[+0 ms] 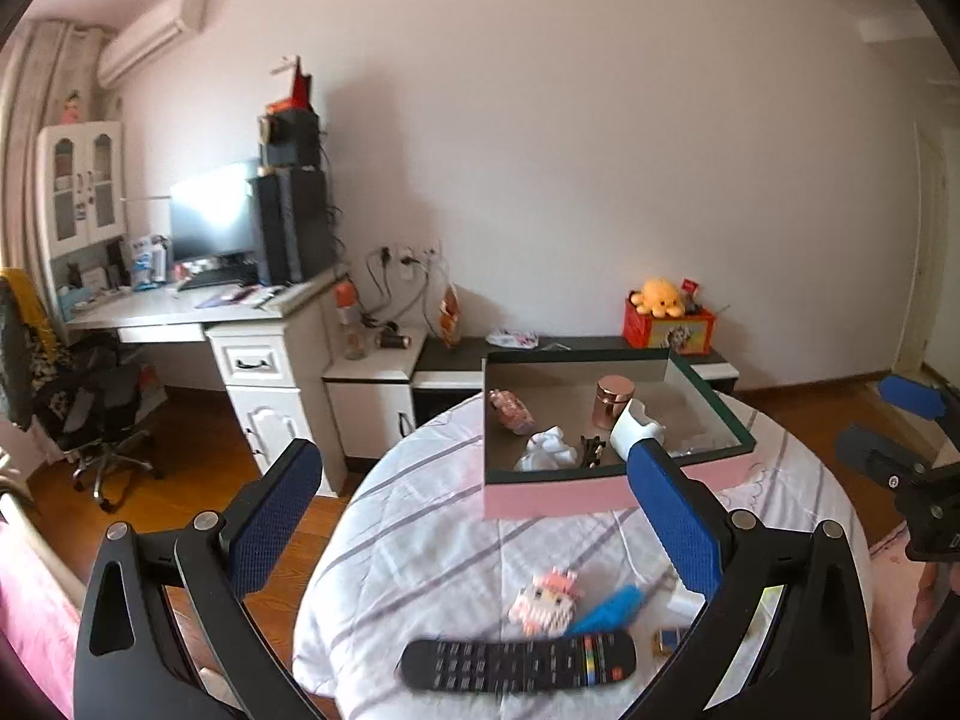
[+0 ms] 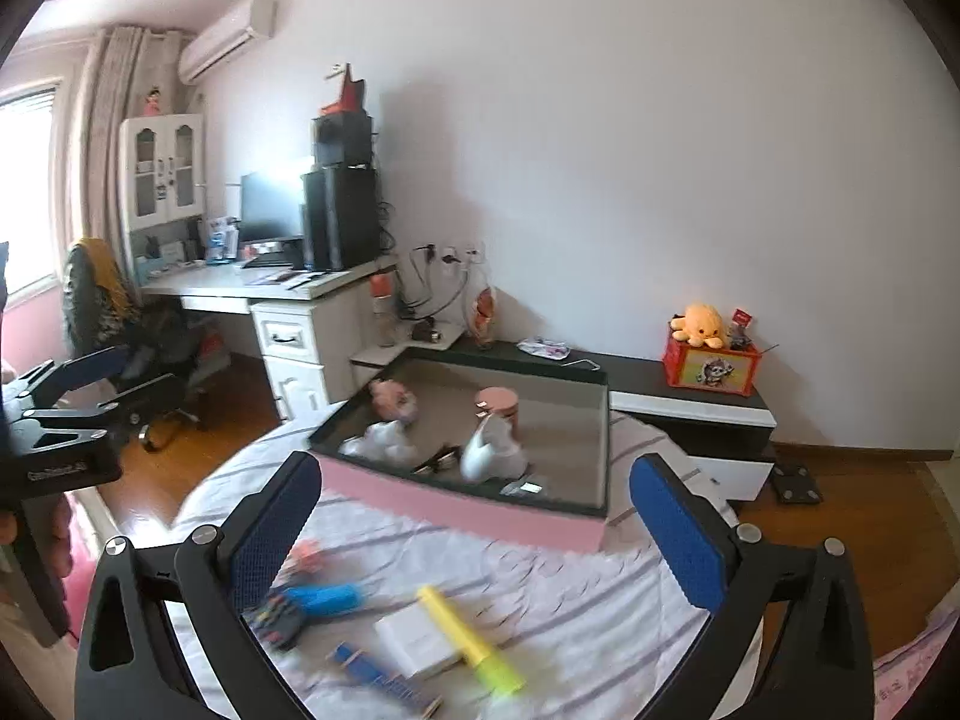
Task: Organize rigid objects
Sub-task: 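Withdraw both tools from the box toward the remaining objects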
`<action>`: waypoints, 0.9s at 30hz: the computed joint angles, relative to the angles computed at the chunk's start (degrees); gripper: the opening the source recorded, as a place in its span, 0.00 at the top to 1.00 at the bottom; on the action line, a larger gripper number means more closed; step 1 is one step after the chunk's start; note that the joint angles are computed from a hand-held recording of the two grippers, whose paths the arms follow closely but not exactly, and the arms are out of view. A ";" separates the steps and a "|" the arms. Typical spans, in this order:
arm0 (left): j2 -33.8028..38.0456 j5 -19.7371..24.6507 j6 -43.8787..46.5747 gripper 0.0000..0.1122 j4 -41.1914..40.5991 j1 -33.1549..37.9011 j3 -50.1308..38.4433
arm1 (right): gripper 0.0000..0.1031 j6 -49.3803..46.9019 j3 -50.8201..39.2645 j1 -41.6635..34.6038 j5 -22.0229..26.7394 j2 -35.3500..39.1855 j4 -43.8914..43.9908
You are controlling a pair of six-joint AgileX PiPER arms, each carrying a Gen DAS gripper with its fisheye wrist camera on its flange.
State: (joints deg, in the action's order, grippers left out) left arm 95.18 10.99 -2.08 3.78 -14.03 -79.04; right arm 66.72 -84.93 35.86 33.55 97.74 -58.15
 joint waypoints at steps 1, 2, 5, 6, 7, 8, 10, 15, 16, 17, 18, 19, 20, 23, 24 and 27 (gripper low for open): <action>-1.78 -0.71 -2.37 0.08 2.49 -0.05 2.18 | 0.00 3.03 1.32 1.83 1.65 -0.99 -2.76; -4.14 -1.76 -5.64 0.08 5.86 -0.18 5.16 | 0.00 4.49 2.11 3.20 3.01 -1.70 -3.94; -8.52 -2.91 -6.40 0.08 6.84 -0.03 10.10 | 0.00 8.79 4.43 6.54 5.73 -3.42 -7.05; -9.41 -2.93 -5.77 0.08 6.24 0.01 11.01 | 0.00 9.46 4.91 7.32 6.33 -3.77 -7.38; -10.32 -2.71 -4.94 0.08 5.63 -0.01 11.83 | 0.00 10.23 5.51 7.99 6.98 -4.08 -7.71; -11.07 -2.77 -4.83 0.08 5.69 -0.07 12.54 | 0.00 10.89 5.89 8.54 7.66 -4.27 -8.02; -12.27 -3.02 -5.57 0.08 6.91 -0.16 14.04 | 0.00 11.42 6.65 9.15 8.42 -4.57 -7.98; -13.50 -2.87 -7.08 0.08 8.92 -0.39 15.63 | 0.00 13.86 8.65 10.52 10.85 -5.55 -8.87; -13.63 -3.05 -7.00 0.08 8.86 -0.45 15.82 | 0.00 14.52 9.22 11.39 11.84 -5.93 -9.38; -13.65 -2.98 -6.56 0.08 8.35 -0.70 15.90 | 0.00 14.39 9.30 11.42 12.18 -5.92 -9.36; -13.65 -2.76 -8.42 0.08 10.10 -1.04 15.89 | 0.00 14.81 9.58 11.68 12.76 -6.08 -9.67; -13.52 -2.66 -8.82 0.08 10.56 -1.24 15.73 | 0.00 15.33 9.95 11.99 13.41 -6.21 -10.04; -13.45 -3.03 -9.74 0.08 11.47 -1.51 15.81 | 0.00 15.86 10.38 12.22 13.92 -6.36 -10.50; -13.00 -3.31 -5.44 0.08 7.43 -2.46 15.48 | 0.00 16.83 11.35 12.32 14.71 -6.87 -11.18; -12.72 -3.07 -6.08 0.08 8.23 -2.87 15.18 | 0.00 16.92 11.48 12.30 15.00 -6.93 -11.19; -11.50 -3.01 -7.84 0.08 10.63 -4.02 14.33 | 0.00 19.26 12.44 12.55 17.07 -7.24 -13.43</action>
